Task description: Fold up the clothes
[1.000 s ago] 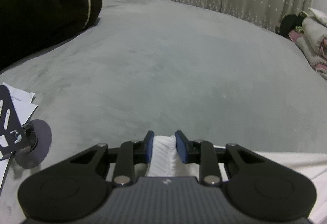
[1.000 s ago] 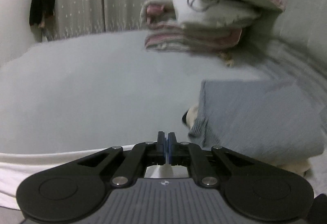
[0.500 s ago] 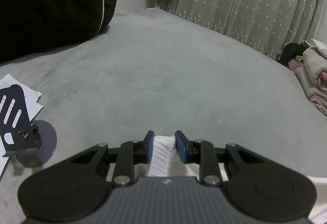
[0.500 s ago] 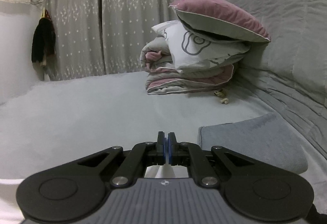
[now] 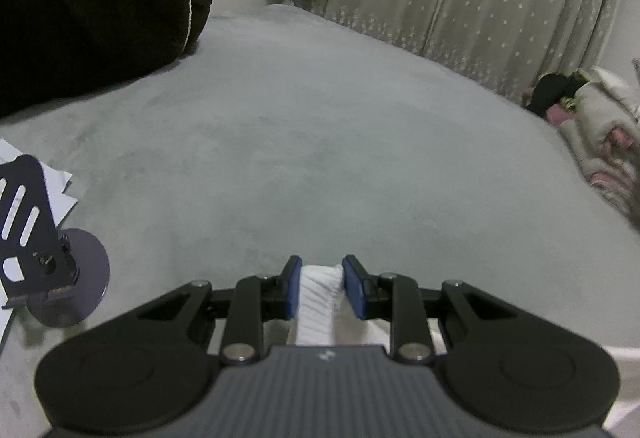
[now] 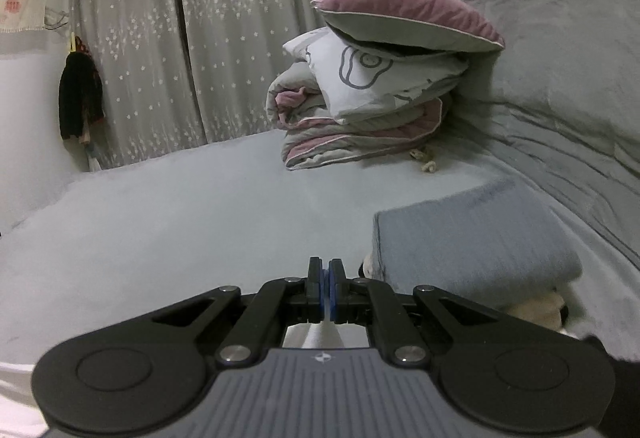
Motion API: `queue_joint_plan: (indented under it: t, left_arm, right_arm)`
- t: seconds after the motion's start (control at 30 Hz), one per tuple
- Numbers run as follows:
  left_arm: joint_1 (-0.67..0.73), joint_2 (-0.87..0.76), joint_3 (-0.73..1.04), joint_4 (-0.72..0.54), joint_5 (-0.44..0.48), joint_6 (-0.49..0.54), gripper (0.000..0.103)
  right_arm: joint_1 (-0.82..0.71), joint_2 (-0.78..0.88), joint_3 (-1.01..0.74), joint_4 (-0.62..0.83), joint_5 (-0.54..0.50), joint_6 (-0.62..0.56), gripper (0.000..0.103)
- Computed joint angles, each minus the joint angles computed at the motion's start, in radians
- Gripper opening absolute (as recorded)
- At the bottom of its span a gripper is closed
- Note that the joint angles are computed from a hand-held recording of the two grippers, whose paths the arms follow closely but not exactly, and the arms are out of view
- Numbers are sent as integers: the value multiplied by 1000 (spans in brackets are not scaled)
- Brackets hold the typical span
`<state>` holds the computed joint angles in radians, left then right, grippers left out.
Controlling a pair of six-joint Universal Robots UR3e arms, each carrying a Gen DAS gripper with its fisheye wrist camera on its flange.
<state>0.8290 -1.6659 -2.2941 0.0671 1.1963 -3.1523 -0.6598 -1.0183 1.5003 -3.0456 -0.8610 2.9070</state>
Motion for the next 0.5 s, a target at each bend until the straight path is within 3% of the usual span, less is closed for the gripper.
queue_joint_plan:
  t: [0.07,0.2,0.5]
  left_arm:
    - [60,39,-36,-24,-70,57,23]
    - [117,49,-91,1,-112,147,23]
    - [232,212,-278,138,-292,206,23]
  right_arm:
    - [-28,-35,55,-8,27,-7,5]
    - [-57,-97,178,-35,57,-40,5]
    - [-78,-186,362,-165,92,-47,5]
